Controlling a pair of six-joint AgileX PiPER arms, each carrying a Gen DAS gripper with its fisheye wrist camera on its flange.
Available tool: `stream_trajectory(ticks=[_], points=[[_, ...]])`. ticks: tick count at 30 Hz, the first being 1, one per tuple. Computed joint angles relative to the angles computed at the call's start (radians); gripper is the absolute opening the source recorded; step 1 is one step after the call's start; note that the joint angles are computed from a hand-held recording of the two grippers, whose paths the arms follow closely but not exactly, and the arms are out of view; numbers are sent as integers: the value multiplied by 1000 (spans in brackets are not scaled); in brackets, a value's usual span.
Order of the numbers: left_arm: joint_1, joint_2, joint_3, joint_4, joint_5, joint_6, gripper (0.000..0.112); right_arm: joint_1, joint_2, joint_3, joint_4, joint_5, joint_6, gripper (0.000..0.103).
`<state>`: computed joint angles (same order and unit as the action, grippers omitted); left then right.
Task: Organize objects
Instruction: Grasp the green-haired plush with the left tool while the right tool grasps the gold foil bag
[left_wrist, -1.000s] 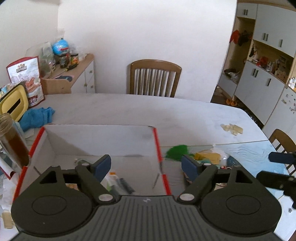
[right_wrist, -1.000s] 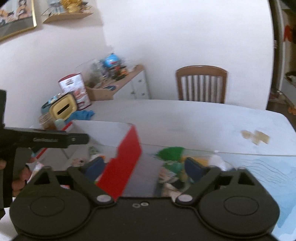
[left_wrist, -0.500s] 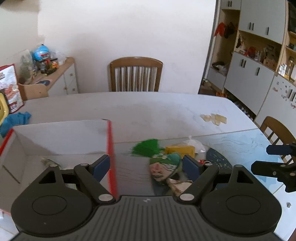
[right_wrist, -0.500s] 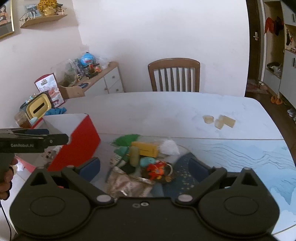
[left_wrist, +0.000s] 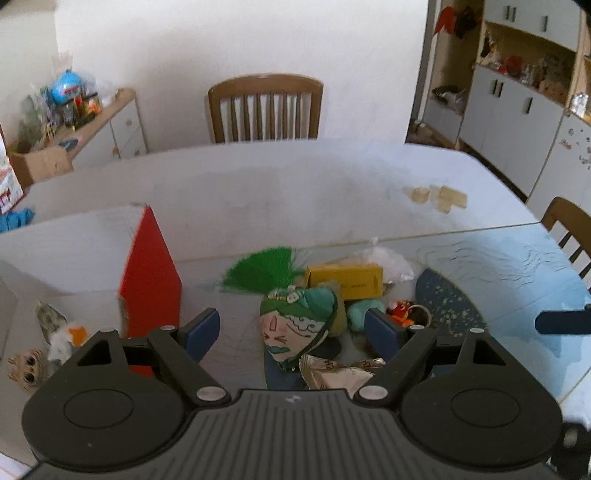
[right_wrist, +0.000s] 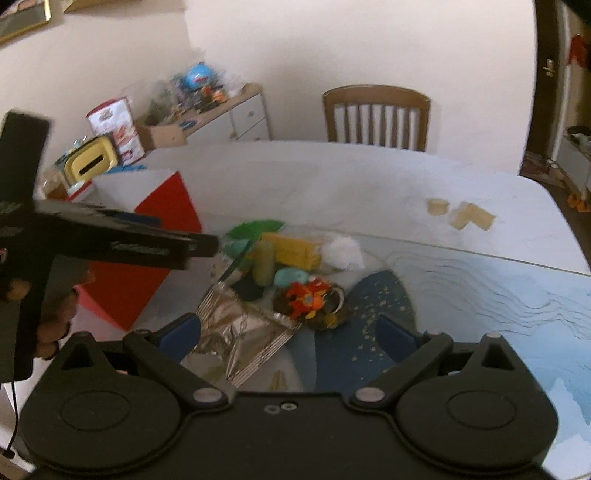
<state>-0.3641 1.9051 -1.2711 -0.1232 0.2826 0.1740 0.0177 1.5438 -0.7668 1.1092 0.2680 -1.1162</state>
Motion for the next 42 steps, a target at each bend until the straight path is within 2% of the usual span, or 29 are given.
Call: stream_trajectory(ticks=[3, 7, 14, 20, 25, 30, 39, 42], points=[[-7, 43, -31, 51, 1, -64, 86, 18, 35, -10, 23, 9, -71, 99], [0, 95, -78, 54, 12, -70, 86, 47, 84, -38, 29, 18, -137, 98], [44, 183, -193, -172, 109, 103, 86, 101, 179, -96, 53, 1, -239, 94], [58, 242, -266, -238, 169, 143, 86, 124, 253, -149, 82, 3, -309, 89], [77, 280, -302, -279, 196, 147, 86, 139, 288, -171, 175, 9, -446, 89], [97, 296, -311, -372, 209, 217, 86, 136, 322, -205, 131, 52, -418, 87], [105, 302, -313, -419, 218, 264, 86, 153, 332, -216, 26, 50, -322, 74], [108, 301, -312, -441, 223, 285, 74, 163, 323, -210, 6, 24, -298, 66]])
